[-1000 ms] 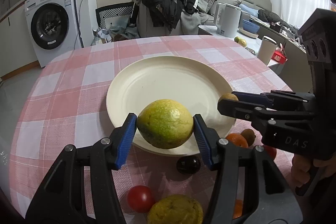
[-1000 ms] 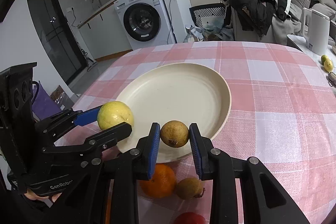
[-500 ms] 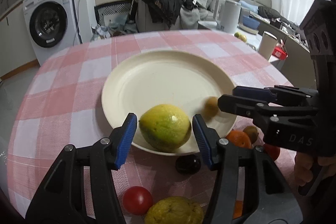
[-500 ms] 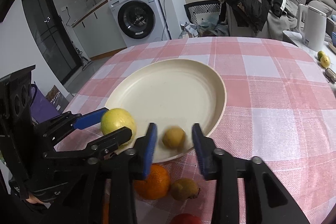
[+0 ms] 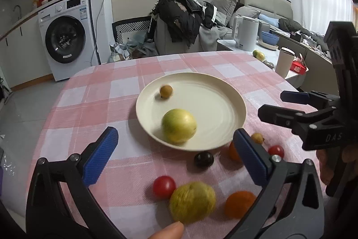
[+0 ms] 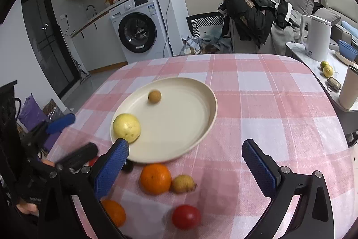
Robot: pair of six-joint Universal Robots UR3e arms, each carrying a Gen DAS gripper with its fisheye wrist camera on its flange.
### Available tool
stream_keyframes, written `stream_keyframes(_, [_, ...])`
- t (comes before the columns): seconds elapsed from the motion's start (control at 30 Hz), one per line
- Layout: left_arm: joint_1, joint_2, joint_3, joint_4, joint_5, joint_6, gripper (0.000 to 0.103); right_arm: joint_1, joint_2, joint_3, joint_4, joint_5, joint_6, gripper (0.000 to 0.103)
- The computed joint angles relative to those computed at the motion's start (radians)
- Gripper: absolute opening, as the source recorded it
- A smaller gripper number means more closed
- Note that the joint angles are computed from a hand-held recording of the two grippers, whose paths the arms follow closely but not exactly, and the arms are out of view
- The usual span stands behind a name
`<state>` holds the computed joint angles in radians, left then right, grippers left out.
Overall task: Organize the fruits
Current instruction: 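Carry both fruits over the cream plate and open both grippers to release them, then withdraw from the plate, moving the left gripper toward the yellow citrus while the right approaches the red tomato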
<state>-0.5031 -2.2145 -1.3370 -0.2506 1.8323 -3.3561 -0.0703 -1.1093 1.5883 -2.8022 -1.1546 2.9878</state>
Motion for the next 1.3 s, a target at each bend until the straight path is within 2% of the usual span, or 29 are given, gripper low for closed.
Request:
stream_keyframes(0.17, [-0.014,0.096,-0.135,0.035,0.027,-0.017,0.103,-0.020,-0.065,0.091,-0.008,0.014,-0.036,0.103])
stream_keyframes(0.3, [-0.008,0.172,-0.249,0.085,-0.001,-0.038,0.103,-0.034,-0.106,0.141,0.007,0.030,-0.067,0.103])
stream_keyframes(0.5, [-0.024,0.236,-0.340,0.100,0.023,-0.065,0.103,-0.034,-0.158,0.215,0.003,0.022,-0.109,0.103])
stream_keyframes(0.9, [-0.044,0.215,-0.340,0.065,-0.008,-0.057,0.103,0.005,-0.174,0.263,0.025,-0.066,-0.198,0.103])
stream_keyframes(1.17, [-0.043,0.176,-0.305,0.028,-0.021,-0.038,0.103,0.003,-0.149,0.243,0.084,-0.070,-0.232,0.103])
stream_keyframes(1.3, [-0.036,0.166,-0.294,0.009,-0.037,-0.039,0.103,-0.018,-0.153,0.240,0.127,-0.019,-0.254,0.103])
